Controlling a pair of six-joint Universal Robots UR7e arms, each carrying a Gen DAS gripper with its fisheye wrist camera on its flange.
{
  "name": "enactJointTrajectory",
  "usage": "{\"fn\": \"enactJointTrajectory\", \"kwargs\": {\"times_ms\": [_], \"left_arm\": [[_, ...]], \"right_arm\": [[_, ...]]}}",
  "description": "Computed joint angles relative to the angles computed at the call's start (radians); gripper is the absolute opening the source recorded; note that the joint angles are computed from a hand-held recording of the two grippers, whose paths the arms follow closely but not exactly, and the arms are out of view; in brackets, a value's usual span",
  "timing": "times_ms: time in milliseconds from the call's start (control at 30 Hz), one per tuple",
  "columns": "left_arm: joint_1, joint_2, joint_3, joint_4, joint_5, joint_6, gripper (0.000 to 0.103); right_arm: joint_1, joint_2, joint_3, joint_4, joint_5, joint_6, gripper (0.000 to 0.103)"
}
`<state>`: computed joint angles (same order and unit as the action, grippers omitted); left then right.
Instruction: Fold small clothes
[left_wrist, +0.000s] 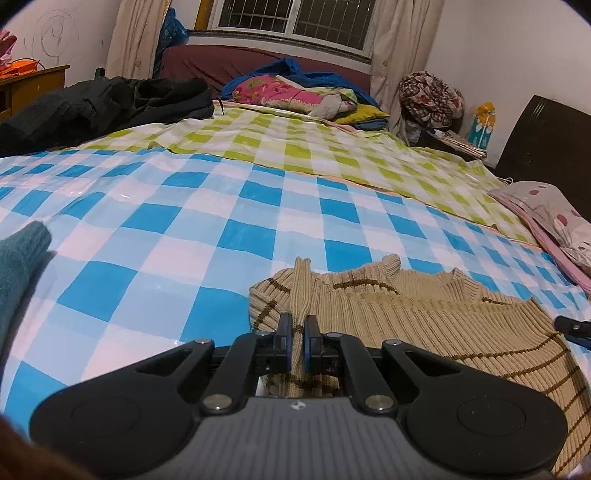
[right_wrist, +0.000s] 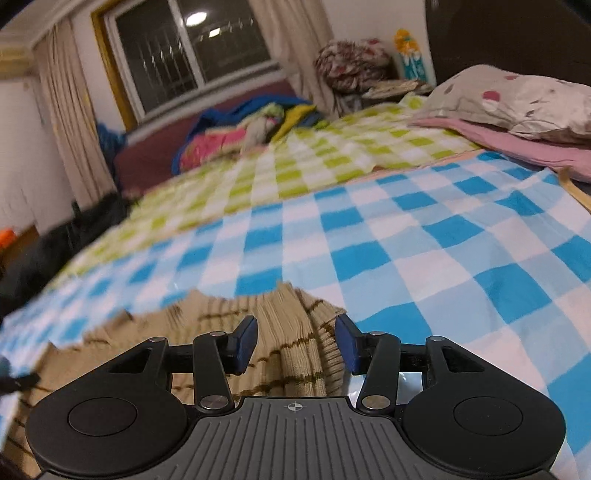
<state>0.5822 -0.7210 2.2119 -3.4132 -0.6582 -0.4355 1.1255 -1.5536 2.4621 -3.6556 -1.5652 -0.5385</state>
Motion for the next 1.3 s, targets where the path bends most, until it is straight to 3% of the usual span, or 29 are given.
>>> {"fn": "enactJointTrajectory", "kwargs": {"times_ms": [33,100,200,467,600,767,900,1033,1300], "left_arm": [[0.001,0.001,-0.002,-0.002,0.000,0.004,0.013],[0.003,0.002,-0.004,-0.004,-0.002,0.010,0.013],[0.003,0.001,-0.003,-0.028,-0.004,0.021,0.013],[-0.022,0.034,-0.012,-0.190,0.062,0.112,0.013],[0.003,0.051,-0.028,-0.176,0.093,0.086,0.013],[0.025,0.080,-0.033,-0.114,0.116,0.062,0.013],[0.020,0.124,-0.027,-0.190,0.142,0.137,0.015],[0.015,0.113,-0.023,-0.171,0.147,0.127,0.017],[-0.045,0.038,0.025,-0.147,0.153,0.107,0.017]], "right_arm": [[0.004,0.010,-0.013,0.016,-0.012,0.003,0.039],[0.019,0.023,-0.034,0.042,-0.043,0.011,0.014],[0.023,0.008,-0.029,0.048,-0.037,0.013,0.006],[0.019,-0.043,0.001,-0.056,0.062,0.072,0.004],[0.015,0.018,-0.027,-0.116,0.021,0.116,0.004],[0.012,0.128,-0.067,-0.150,-0.107,0.053,0.003],[-0.007,0.155,-0.058,-0.202,-0.087,0.035,0.003],[0.002,0.147,-0.059,-0.175,-0.089,0.006,0.008],[0.039,0.040,-0.020,-0.088,-0.059,-0.016,0.018]]}}
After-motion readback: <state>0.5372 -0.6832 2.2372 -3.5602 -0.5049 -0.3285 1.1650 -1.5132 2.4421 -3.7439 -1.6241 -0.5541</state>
